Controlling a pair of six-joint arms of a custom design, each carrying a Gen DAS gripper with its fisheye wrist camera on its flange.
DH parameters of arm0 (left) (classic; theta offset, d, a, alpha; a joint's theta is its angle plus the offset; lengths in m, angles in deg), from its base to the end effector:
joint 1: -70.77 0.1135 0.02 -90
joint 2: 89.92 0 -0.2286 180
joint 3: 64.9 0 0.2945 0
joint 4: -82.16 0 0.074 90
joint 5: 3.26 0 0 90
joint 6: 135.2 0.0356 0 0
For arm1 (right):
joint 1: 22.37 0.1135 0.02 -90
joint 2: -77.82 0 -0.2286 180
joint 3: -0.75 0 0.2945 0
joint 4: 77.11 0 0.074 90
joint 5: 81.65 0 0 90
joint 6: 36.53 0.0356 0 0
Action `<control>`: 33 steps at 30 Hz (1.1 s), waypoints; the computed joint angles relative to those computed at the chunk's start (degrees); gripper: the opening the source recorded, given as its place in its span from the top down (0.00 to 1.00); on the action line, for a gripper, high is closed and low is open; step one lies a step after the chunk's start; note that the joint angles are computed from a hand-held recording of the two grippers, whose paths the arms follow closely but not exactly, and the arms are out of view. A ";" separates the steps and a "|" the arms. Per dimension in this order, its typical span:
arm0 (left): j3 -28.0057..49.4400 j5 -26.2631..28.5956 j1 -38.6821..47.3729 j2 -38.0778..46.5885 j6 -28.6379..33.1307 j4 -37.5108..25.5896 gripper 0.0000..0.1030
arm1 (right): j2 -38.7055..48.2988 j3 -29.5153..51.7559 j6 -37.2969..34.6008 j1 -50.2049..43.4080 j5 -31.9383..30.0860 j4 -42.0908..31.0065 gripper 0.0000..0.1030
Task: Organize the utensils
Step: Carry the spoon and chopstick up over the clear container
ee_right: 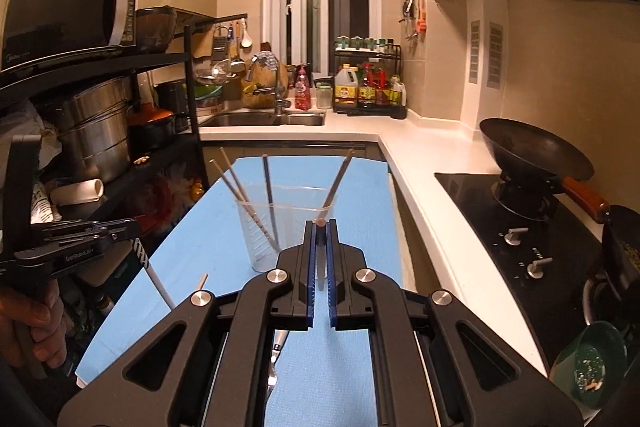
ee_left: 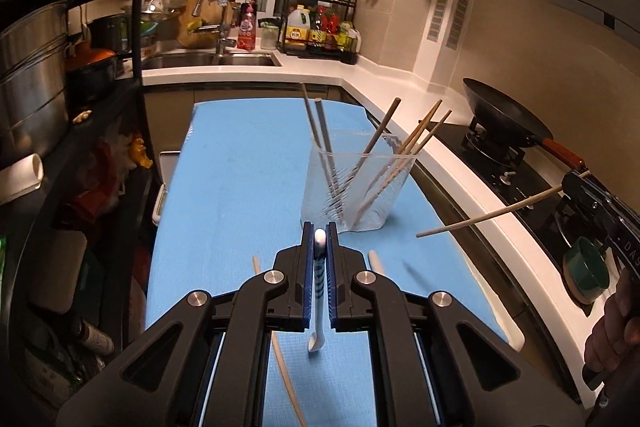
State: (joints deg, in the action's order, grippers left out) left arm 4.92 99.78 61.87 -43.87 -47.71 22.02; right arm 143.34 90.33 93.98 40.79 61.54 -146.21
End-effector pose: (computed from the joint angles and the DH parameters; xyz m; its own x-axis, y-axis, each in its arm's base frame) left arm 0.2145 -0.0417 0.3323 -0.5998 0.0507 -0.7986 0.3042 0.9375 -0.1689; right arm 0.1435 0.2205 0.3742 -0.4243 0.0236 -0.9052 -0.0047 0.9996 0.0283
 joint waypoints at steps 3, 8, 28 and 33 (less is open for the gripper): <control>2.68 -1.41 -1.33 1.97 -0.01 -1.51 0.94 | -0.50 0.65 1.26 -1.64 -3.08 -0.80 0.95; 5.05 -3.38 -3.31 3.33 -0.47 -2.72 0.94 | 0.17 2.86 2.89 -3.30 -6.01 -2.93 0.95; 24.88 1.92 -1.09 16.95 1.17 -6.57 0.94 | 8.60 21.58 -8.00 -11.35 -13.56 -3.30 0.95; 35.59 2.60 -1.50 24.79 0.65 -6.93 0.94 | 13.07 29.76 -13.20 -13.53 -14.41 -2.69 0.95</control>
State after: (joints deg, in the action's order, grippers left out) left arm 40.52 102.37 60.37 -19.07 -47.05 15.09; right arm 156.41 120.09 80.78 27.26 47.13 -148.90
